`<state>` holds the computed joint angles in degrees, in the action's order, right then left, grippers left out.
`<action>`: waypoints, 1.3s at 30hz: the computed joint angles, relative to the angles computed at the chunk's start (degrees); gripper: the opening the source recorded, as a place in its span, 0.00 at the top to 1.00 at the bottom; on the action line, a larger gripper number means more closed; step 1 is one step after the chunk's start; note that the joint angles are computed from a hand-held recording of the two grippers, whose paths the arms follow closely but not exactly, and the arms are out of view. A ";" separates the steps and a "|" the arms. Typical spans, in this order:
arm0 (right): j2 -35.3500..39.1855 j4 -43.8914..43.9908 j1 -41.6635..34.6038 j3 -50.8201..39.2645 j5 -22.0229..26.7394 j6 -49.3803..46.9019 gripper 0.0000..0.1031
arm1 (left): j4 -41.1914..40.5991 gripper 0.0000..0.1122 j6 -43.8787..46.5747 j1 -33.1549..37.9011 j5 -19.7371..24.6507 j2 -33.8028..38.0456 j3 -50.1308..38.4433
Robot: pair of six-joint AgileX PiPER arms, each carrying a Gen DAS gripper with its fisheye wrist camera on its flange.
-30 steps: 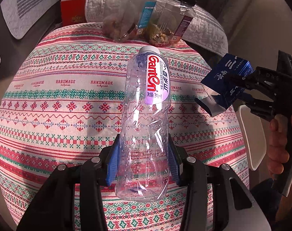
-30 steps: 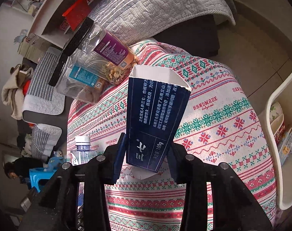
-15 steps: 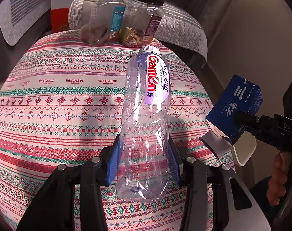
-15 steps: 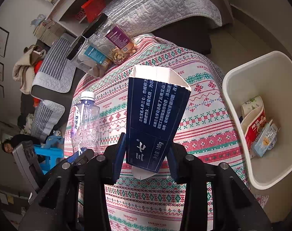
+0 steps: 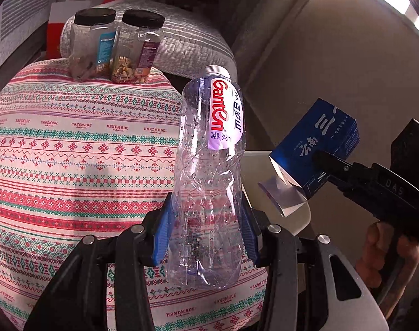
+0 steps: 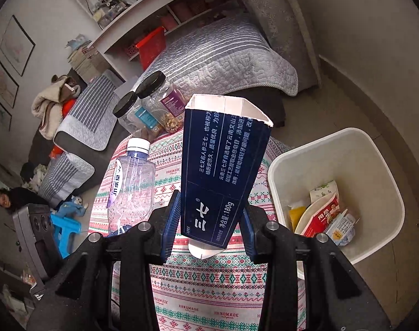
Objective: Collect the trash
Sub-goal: 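Carry the bottle and blue box over the bin and release both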
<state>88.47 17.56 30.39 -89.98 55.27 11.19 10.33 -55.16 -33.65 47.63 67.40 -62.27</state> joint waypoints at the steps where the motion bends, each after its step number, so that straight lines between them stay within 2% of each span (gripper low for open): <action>1: -1.16 -2.09 -0.55 0.15 -0.17 0.31 0.63 | 0.91 0.61 -1.50 -1.64 -0.64 1.25 -1.14; 3: -2.82 -5.68 -2.28 0.47 -0.09 0.38 0.63 | 1.62 0.61 -2.67 -4.13 -1.96 4.53 -3.62; 12: -1.76 -6.21 -14.89 1.95 3.45 -2.27 0.63 | -1.50 0.61 -3.64 -10.14 -10.16 21.08 -13.90; 19: 3.05 -6.95 -18.23 0.15 5.85 0.02 0.58 | -1.76 0.60 -4.20 -10.55 -12.03 31.39 -21.47; 20: 3.80 -6.81 -18.53 -0.24 6.28 0.50 0.54 | -3.32 0.60 -2.46 -10.10 -12.39 33.14 -22.60; 21: 4.18 -6.85 -18.74 -0.23 6.46 1.43 0.36 | -6.24 0.60 0.94 -9.65 -12.29 34.75 -23.49; 22: 4.17 -7.50 -18.78 0.05 6.32 3.06 0.25 | -6.87 0.57 2.53 -9.82 -10.87 36.50 -24.80; 23: 4.08 -7.89 -18.99 0.33 5.99 3.94 0.25 | -5.21 0.51 1.92 -10.45 -7.44 38.29 -26.86; 24: 3.57 -8.09 -19.33 1.02 5.62 4.54 0.26 | -1.80 0.48 -0.88 -11.20 -5.87 38.83 -26.91; 25: 3.32 -7.41 -19.94 1.48 5.65 4.14 0.26 | -0.63 0.45 -2.40 -11.40 -6.60 38.20 -25.22; 27: 2.95 -5.68 -20.81 2.21 5.56 3.52 0.26 | -2.98 0.45 -2.13 -10.44 -11.62 35.28 -19.50; 30: 2.34 -4.36 -21.30 2.71 5.61 2.84 0.26 | -1.29 0.45 -4.26 -10.01 -11.63 31.14 -15.00; 34: 1.45 -3.19 -21.09 3.11 5.91 2.02 0.26 | 0.89 0.44 -6.82 -9.85 -8.33 25.74 -12.30; 37: 0.05 -3.09 -20.11 3.61 5.86 1.71 0.25 | 3.36 0.39 -9.12 -11.02 -3.56 21.39 -11.54; 39: -1.26 -4.44 -18.53 4.39 5.12 2.45 0.21 | 5.99 0.39 -10.45 -12.73 1.75 19.01 -12.26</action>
